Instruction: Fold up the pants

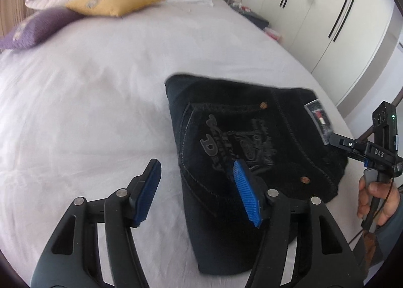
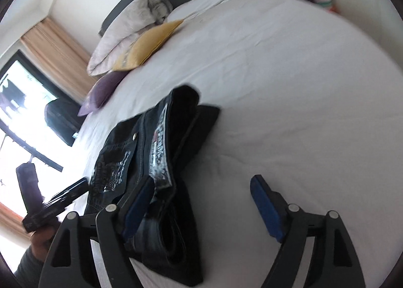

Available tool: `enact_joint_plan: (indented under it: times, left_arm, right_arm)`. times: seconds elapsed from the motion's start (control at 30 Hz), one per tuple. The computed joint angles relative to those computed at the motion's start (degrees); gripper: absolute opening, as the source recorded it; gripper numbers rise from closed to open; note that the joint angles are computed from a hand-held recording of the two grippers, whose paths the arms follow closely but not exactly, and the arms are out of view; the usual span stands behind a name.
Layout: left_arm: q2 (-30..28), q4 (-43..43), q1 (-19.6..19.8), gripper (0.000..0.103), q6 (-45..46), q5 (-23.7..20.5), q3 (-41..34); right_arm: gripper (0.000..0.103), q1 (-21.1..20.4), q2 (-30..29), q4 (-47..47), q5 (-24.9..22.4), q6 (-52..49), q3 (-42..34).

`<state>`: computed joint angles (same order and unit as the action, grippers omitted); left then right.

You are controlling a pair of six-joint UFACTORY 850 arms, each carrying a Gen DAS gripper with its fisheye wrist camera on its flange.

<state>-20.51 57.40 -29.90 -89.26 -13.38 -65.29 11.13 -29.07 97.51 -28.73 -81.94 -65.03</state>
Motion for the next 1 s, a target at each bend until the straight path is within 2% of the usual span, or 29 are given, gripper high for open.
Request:
enact_joint_plan:
  times: [0.07,0.1,0.13,0.17,0.27,0.33,0.43,0.53,0.63,0.7,0.73,0.77,0.83,1.0]
  left_arm:
    - [2.16,7.56,-1.18,0.058,-8.17,-1.66,1.42]
    - [3.84,12.25,-2.49,0.062,-13.00,-4.01,2.62]
    - [4.57,14.57,-3.13,0.072,-15.43,-5.25,3.17]
    - [5.99,17.86,-4.59,0.076,-19.02,-7.58,4.22]
    - [11.86,27.17,-10.61,0.080,-29.11,-16.97,7.89]
    - [15.36,33.15,-14.92,0.094,-36.06,-24.81,10.10]
    - [18.41,35.13,-20.38,0.102,-38.20,-34.37,10.80]
    - [19.44,34.81,-25.64,0.103,-34.55,-42.89,10.06]
    - [19.63,32.86,-28.58,0.103,-29.67,-47.27,8.84]
    - [19.63,30.14,-29.65,0.103,-27.95,-48.33,8.01]
    - [19.79,28.93,-29.84,0.103,-27.36,-48.36,7.77]
    - [20.03,28.17,-30.30,0.103,-27.37,-48.68,7.63]
    - [20.21,28.33,-31.27,0.103,-28.34,-50.41,7.65]
    - [20.70,29.57,-36.13,0.103,-28.35,-57.05,6.59]
  right_arm:
    - [0.081,-1.11,2.73,5.20,-3.03,-4.20,2.63]
    - [0.081,-1.32,3.92,7.70,-4.11,-6.53,3.79]
    - [0.081,-1.47,5.53,9.89,-5.16,-8.16,5.20]
    - [0.081,-1.56,6.70,10.80,-6.29,-8.70,6.15]
    - [0.083,-1.45,11.05,16.45,-13.13,-14.40,10.26]
    - [0.090,-1.12,11.85,18.16,-17.96,-16.16,11.17]
    - [0.091,0.30,10.32,17.13,-22.20,-14.63,9.70]
    - [0.091,1.33,5.55,15.59,-24.07,-9.45,6.91]
    - [0.091,1.56,-0.97,12.11,-21.42,0.00,3.72]
    - [0.071,1.32,-2.23,12.24,-18.55,1.37,3.96]
    - [0.071,0.84,-1.69,14.44,-19.62,-0.08,5.30]
    - [0.073,0.44,-0.40,15.72,-19.81,-0.67,6.83]
    - [0.079,0.36,2.77,15.95,-16.93,-1.67,9.15]
    - [0.087,1.44,16.22,26.32,-9.31,-19.26,19.20]
